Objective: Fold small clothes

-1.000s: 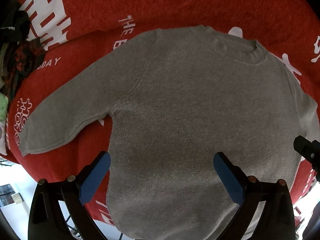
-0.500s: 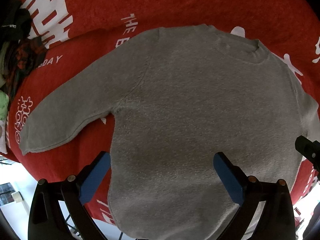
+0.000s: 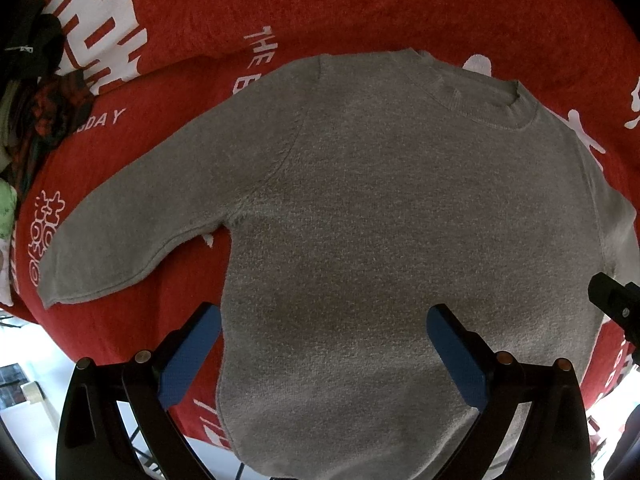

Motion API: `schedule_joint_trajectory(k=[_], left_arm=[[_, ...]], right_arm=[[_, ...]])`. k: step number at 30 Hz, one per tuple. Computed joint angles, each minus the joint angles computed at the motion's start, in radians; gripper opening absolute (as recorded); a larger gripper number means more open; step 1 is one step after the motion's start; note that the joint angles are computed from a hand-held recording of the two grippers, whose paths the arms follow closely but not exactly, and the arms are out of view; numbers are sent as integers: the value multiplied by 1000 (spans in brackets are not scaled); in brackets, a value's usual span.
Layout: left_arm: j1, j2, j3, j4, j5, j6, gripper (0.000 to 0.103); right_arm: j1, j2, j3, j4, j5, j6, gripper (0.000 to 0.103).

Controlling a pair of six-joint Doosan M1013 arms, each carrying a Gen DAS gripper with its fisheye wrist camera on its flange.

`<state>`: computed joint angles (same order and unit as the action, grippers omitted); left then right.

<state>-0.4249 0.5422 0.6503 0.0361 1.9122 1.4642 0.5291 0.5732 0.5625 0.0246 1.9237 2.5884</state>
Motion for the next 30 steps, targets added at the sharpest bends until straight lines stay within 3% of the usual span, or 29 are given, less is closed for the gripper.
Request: schedule_joint_trajectory(k=[15,21,30], left_arm=[[-5,-2,4,11,-7,8,103],[-5,17,-31,14,41,4,103],[-2,7,-21,12,31,3,103]], right_arm=[[5,11,-19,-1,10,0,103],[4,14,-26,-1,14,-1,103],[8,15,-32,-2,16,-9,103]])
